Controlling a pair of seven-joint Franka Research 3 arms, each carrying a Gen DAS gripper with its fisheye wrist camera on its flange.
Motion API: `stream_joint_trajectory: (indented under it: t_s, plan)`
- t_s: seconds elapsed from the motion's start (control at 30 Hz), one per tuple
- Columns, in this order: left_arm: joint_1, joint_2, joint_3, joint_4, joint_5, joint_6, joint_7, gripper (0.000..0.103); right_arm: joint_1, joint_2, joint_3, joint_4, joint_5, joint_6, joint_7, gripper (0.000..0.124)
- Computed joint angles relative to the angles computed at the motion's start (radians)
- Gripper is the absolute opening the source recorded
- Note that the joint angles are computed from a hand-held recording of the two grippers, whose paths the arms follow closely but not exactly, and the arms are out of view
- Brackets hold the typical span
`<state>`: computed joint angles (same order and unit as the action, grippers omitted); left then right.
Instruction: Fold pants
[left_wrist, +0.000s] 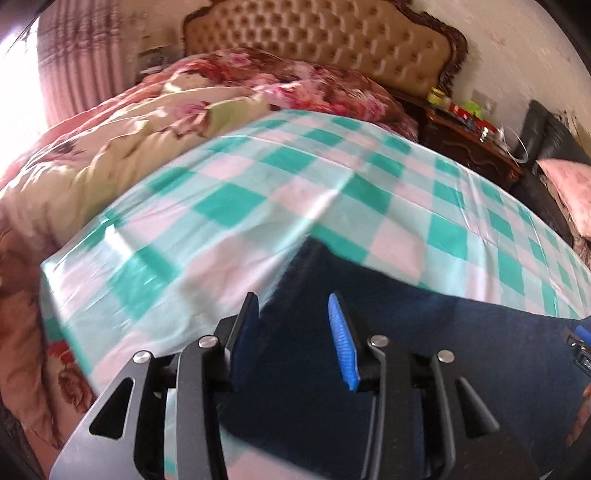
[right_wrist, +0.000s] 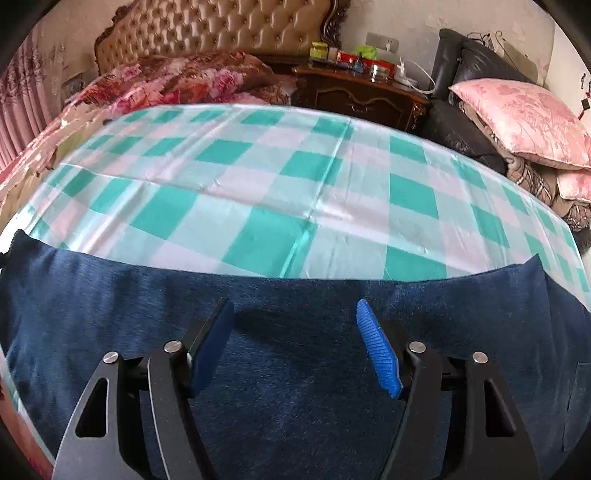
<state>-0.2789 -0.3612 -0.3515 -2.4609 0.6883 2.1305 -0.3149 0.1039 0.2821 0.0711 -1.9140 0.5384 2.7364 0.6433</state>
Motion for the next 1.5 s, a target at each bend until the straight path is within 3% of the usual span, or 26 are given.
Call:
stream_joint_trajectory:
  t_s: [0.1,0.2,0.3,0.4,0.5,0.6,0.73,0.83,0.97,1.13,1.2,1.33,1.43,1.5]
  plan:
    - [-0.028,-0.037,-0.040,-0.013,-0.028,-0.079,-0.058,0.040,-0.006,0.009,0.004,0.010,0.011,-0.009,-0.010,0.065]
    - [-0.060,-0.067,-0.076,-0.026,-0.037,-0.109,-0.143,0.040,-0.011,0.016,0.006,0.019,0.017,-0.019,-0.022,0.066]
    - [-0.092,-0.065,-0.095,-0.036,-0.005,-0.031,-0.207,0.040,-0.009,0.025,-0.003,0.045,-0.005,-0.058,-0.015,0.066]
    - [-0.115,-0.011,-0.116,-0.014,-0.001,-0.003,-0.263,0.040,0.007,0.024,-0.022,0.066,-0.051,-0.093,0.051,0.065]
    - [-0.136,0.045,-0.113,-0.004,0.019,0.050,-0.293,0.029,-0.031,-0.007,0.027,0.066,0.066,-0.151,-0.040,0.065]
    - [-0.154,0.085,-0.116,0.018,0.038,0.038,-0.322,0.029,-0.007,-0.044,0.034,0.031,0.093,-0.160,-0.108,0.064]
    - [-0.149,-0.004,-0.122,-0.097,0.136,0.188,-0.568,0.029,0.043,-0.060,0.029,-0.001,0.072,-0.156,-0.126,0.060]
    - [-0.160,-0.051,-0.136,-0.126,0.116,0.161,-0.614,0.029,0.099,-0.031,0.005,-0.012,-0.052,-0.091,-0.056,0.055]
    - [-0.154,-0.156,-0.159,-0.206,0.142,0.190,-0.751,0.036,0.086,-0.011,0.014,0.008,-0.031,-0.101,-0.049,0.055]
    - [-0.116,-0.252,-0.152,-0.293,0.123,0.251,-0.900,0.036,0.094,-0.029,0.012,-0.018,-0.055,-0.063,-0.012,0.055]
    - [-0.086,-0.288,-0.156,-0.325,0.130,0.290,-0.969,0.036,0.059,-0.064,0.039,-0.038,0.035,-0.091,-0.082,0.056]
    - [-0.080,-0.355,-0.124,-0.373,0.089,0.307,-0.927,0.036,0.047,-0.167,0.035,-0.142,0.152,-0.122,-0.240,0.056]
    - [-0.049,-0.427,-0.099,-0.441,0.090,0.416,-0.928,0.036,0.051,-0.223,0.003,-0.207,0.197,-0.174,-0.292,0.056]
    - [-0.039,-0.435,-0.080,-0.452,0.065,0.446,-0.864,0.036,0.058,-0.238,-0.014,-0.227,0.195,-0.193,-0.284,0.057]
